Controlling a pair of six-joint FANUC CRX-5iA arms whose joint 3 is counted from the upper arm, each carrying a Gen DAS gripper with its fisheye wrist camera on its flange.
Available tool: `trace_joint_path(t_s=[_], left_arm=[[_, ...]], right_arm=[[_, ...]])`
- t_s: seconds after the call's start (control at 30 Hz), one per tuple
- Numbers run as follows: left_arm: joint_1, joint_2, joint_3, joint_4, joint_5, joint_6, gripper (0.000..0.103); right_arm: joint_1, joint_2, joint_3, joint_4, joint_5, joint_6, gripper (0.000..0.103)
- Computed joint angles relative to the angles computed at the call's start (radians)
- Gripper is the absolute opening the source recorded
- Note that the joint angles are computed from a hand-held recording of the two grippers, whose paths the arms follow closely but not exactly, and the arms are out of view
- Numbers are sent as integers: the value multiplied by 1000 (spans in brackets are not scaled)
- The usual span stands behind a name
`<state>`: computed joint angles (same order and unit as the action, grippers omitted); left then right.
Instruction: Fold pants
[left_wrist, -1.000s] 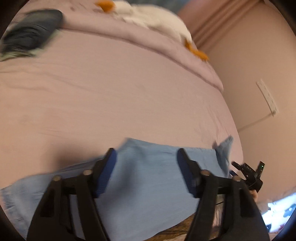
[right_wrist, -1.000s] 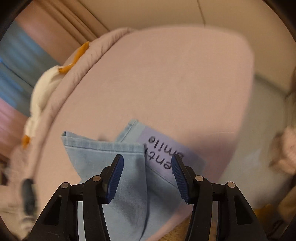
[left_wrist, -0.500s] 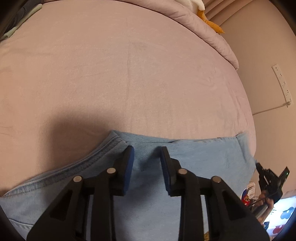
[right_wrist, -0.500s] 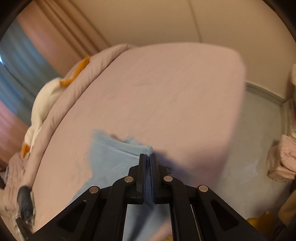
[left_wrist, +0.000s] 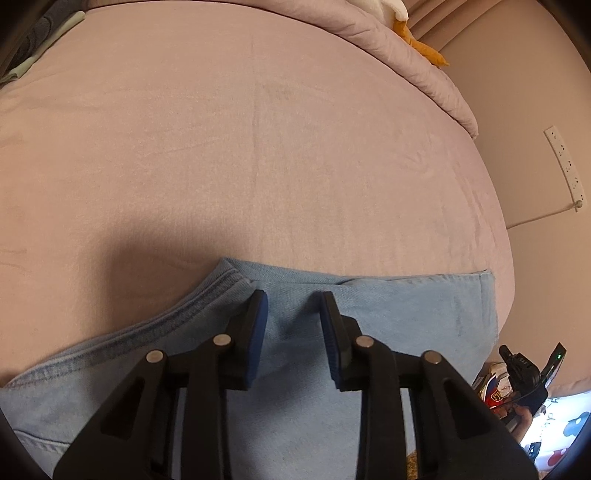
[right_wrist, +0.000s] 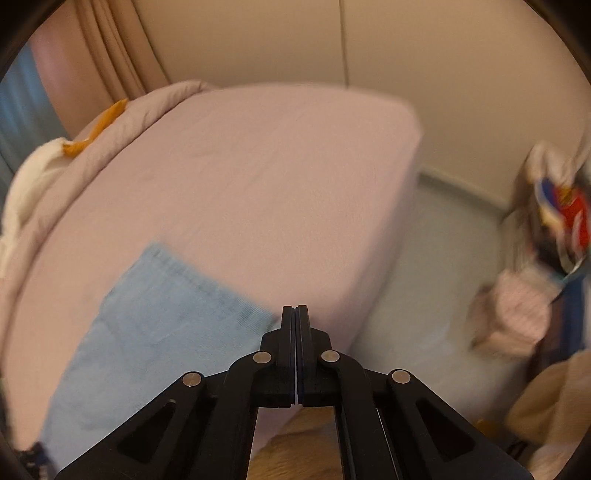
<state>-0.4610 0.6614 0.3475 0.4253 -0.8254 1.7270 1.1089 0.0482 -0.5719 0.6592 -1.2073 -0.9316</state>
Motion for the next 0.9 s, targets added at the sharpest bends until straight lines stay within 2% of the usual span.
trace_joint_path(t_s=[0.07, 0.13, 0.23, 0.37, 0.43, 0.5, 0.57, 0.73, 0.9], left_arm=[[-2, -6, -3, 2, -5, 4, 29], [-1, -20, -22, 16, 3, -4, 29], [-2, -55, -90, 100, 22, -76, 31], [-19, -65, -104, 108, -11, -111, 34], [-27, -54, -103, 118, -36, -131, 35], [-33, -37, -90, 103, -63, -116, 35], [-42, -49, -112, 87, -28, -107, 35], [-55, -36, -60, 14, -78, -48, 35], [-63, -45, -74, 2, -72, -47, 35]], right_arm=[[-7, -39, -45, 14, 64, -23, 0], [-1, -84, -110, 69, 132, -107, 0], [0, -96, -117, 75, 156, -94, 0], [-20, -86, -111, 105, 197, -87, 1], [-32, -81, -113, 118, 226, -88, 5], [-45, -73, -109, 119, 250, -78, 22], [-52, -65, -109, 136, 261, -85, 35], [-48, -48, -87, 125, 238, -59, 35], [-51, -34, -61, 97, 219, -17, 35]])
